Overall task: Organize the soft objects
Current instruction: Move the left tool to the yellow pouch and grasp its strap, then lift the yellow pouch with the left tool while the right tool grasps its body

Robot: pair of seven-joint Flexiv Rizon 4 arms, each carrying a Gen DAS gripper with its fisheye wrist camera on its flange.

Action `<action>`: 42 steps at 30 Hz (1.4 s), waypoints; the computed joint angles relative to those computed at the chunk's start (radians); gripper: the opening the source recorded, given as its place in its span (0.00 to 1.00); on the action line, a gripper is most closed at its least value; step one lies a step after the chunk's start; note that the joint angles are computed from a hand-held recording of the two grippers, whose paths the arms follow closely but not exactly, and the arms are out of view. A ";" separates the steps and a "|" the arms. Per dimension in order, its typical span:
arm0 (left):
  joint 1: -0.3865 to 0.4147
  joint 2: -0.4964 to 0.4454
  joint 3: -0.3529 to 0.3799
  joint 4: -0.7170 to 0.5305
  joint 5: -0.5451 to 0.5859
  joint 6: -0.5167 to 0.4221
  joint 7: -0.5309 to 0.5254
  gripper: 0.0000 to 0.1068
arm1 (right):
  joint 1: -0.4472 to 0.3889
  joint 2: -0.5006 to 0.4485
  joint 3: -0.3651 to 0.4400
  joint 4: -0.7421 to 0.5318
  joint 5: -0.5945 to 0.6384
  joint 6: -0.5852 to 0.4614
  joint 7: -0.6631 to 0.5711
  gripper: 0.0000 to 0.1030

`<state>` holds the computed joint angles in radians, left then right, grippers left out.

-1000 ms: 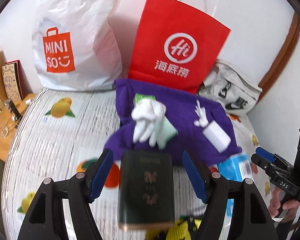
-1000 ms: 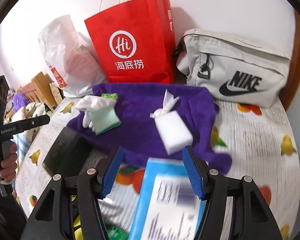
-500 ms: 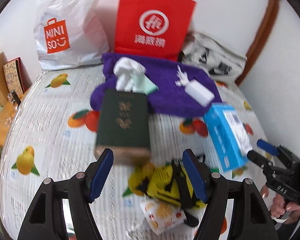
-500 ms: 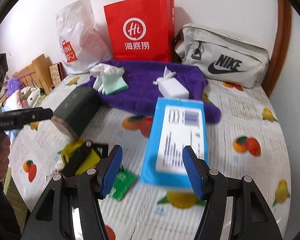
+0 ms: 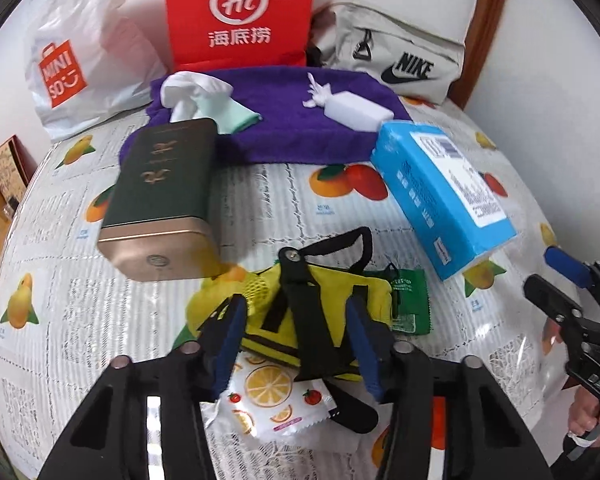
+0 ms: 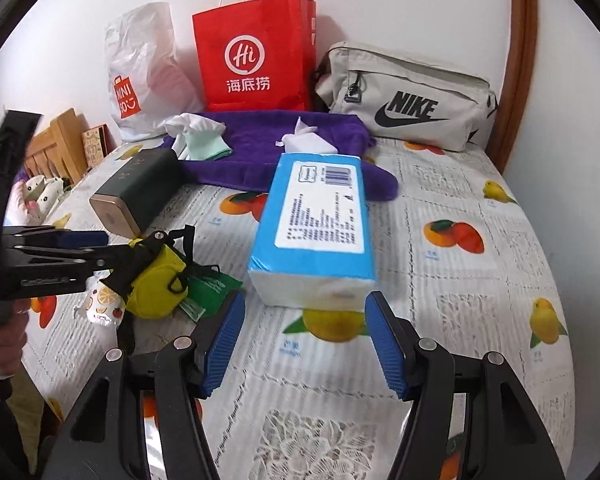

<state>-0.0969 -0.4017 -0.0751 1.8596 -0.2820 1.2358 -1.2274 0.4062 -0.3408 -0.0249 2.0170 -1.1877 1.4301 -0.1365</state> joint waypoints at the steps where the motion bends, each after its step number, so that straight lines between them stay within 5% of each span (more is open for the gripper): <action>1: -0.005 -0.006 0.005 -0.008 0.007 -0.010 -0.007 0.41 | -0.002 0.002 -0.006 0.007 -0.012 0.013 0.016 0.60; 9: -0.054 -0.047 0.067 -0.061 0.131 -0.059 -0.112 0.25 | -0.026 0.016 -0.010 0.041 -0.088 0.012 0.088 0.60; 15: -0.062 -0.060 0.067 -0.073 0.176 -0.050 -0.105 0.26 | -0.048 0.010 0.001 0.035 -0.124 0.036 0.119 0.60; 17: -0.039 -0.061 0.039 -0.068 0.144 -0.055 -0.081 0.18 | -0.051 0.008 0.008 0.032 -0.127 0.033 0.116 0.60; 33: 0.091 0.023 -0.124 0.064 -0.214 0.041 0.189 0.18 | -0.001 -0.024 0.026 -0.001 0.007 0.009 -0.007 0.60; 42: 0.121 0.054 -0.124 0.122 -0.367 0.112 0.284 0.18 | 0.051 -0.093 0.045 -0.072 0.203 0.067 -0.203 0.60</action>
